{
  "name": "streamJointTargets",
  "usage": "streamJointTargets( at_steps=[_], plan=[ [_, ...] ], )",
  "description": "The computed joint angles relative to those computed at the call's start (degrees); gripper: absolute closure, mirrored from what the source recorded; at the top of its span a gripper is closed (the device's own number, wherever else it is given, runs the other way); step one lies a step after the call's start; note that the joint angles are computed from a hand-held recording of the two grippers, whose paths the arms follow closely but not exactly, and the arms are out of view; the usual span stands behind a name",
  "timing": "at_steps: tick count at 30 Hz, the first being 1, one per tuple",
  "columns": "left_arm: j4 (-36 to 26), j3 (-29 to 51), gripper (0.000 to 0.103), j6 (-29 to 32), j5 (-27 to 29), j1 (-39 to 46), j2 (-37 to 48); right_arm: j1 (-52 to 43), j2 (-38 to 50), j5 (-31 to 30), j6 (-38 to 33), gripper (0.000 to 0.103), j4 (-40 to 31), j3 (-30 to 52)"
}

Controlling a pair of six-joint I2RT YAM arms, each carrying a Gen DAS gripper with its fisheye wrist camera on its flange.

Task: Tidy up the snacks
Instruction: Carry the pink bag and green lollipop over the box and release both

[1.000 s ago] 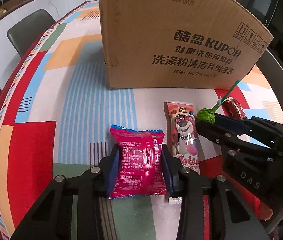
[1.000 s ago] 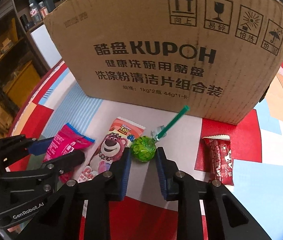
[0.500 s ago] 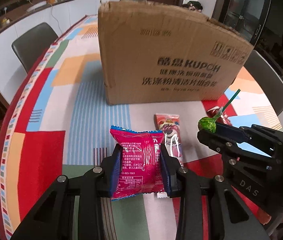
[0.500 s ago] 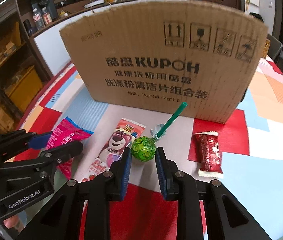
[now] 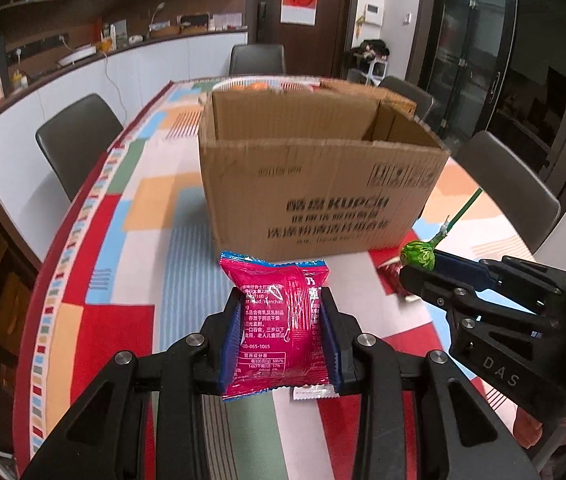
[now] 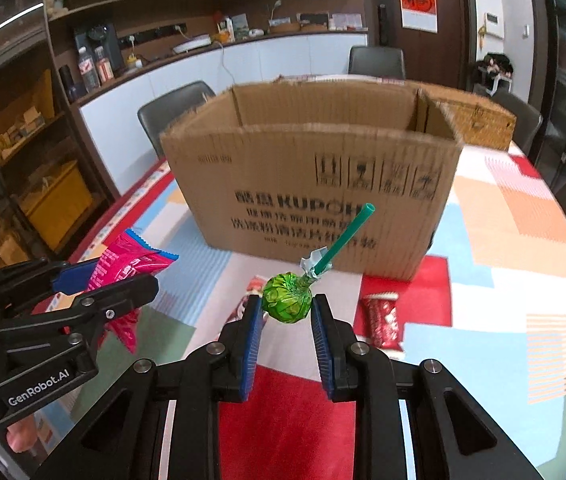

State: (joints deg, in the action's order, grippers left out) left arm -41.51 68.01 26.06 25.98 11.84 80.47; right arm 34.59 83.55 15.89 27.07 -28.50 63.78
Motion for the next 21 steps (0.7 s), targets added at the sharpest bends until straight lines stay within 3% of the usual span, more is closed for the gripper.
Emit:
streamJointTargets(
  at_steps=[10, 21],
  plan=[
    [-2.7, 5.7, 0.068, -0.9, 4.5, 0.6, -1.8, 1.5, -4.2, 4.7, -2.2, 0.077, -2.0, 3.4],
    [-2.6, 13.6, 0.068, -3.9, 4.7, -2.0, 0.2, -1.3, -3.8, 5.6, -6.8, 0.077, -3.7, 10.9]
  ],
)
